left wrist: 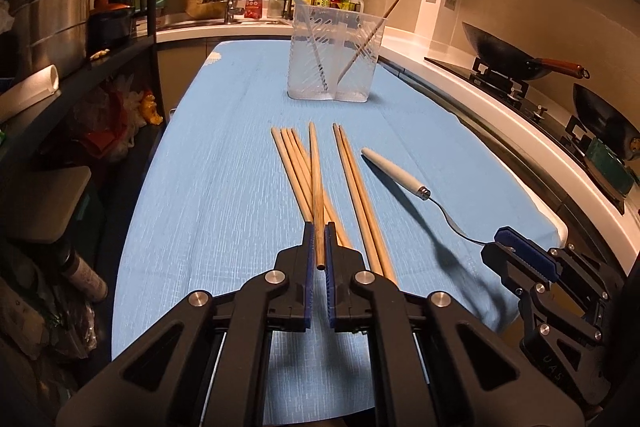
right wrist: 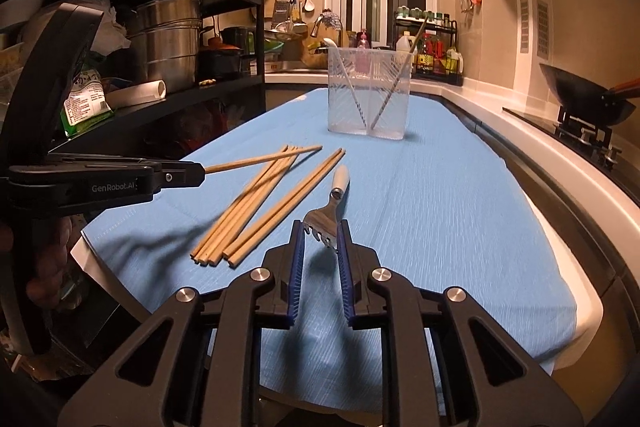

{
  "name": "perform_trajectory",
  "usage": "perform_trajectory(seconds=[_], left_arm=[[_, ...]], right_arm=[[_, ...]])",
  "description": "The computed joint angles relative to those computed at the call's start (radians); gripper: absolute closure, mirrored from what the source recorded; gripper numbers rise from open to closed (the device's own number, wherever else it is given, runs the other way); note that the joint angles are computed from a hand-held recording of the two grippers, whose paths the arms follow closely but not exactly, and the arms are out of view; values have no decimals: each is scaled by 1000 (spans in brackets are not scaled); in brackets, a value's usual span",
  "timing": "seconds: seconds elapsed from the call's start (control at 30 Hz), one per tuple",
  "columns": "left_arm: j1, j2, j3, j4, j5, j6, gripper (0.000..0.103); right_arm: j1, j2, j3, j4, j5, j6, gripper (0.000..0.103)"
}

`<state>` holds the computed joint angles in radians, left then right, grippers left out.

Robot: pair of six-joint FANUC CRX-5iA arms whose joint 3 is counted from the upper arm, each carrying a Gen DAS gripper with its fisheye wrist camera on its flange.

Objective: Organize utensils
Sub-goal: 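Lift the chopstick and fork and lower both into the clear container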

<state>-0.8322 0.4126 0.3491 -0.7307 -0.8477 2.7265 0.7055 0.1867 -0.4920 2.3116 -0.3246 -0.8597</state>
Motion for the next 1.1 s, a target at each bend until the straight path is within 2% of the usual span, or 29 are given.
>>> perform_trajectory(seconds=[0.13,0.2,0.33,0.5,0.73,0.93,1.1], left_arm=[[-1,-3,8,1,-5,-21,98],[-2,-5,14,1,-11,-36,98],[0,-9,29,-2,-19,-55,98],[10,-11,61,18,-38,-104,98],[25,-19,128,39,-78,-190,98],[22,1,215,21,-123,-253,98],[45,26,279,71,-136,-323,98]], right_arm=[[-14,-5,12,52,17,-29,91],[-19,-8,19,82,23,-43,101],[-32,-7,39,111,43,-62,102],[-40,-12,58,80,57,-34,102],[-38,-24,97,-64,77,91,102],[-17,-15,144,-236,55,249,102],[-4,-3,196,-389,59,380,102]])
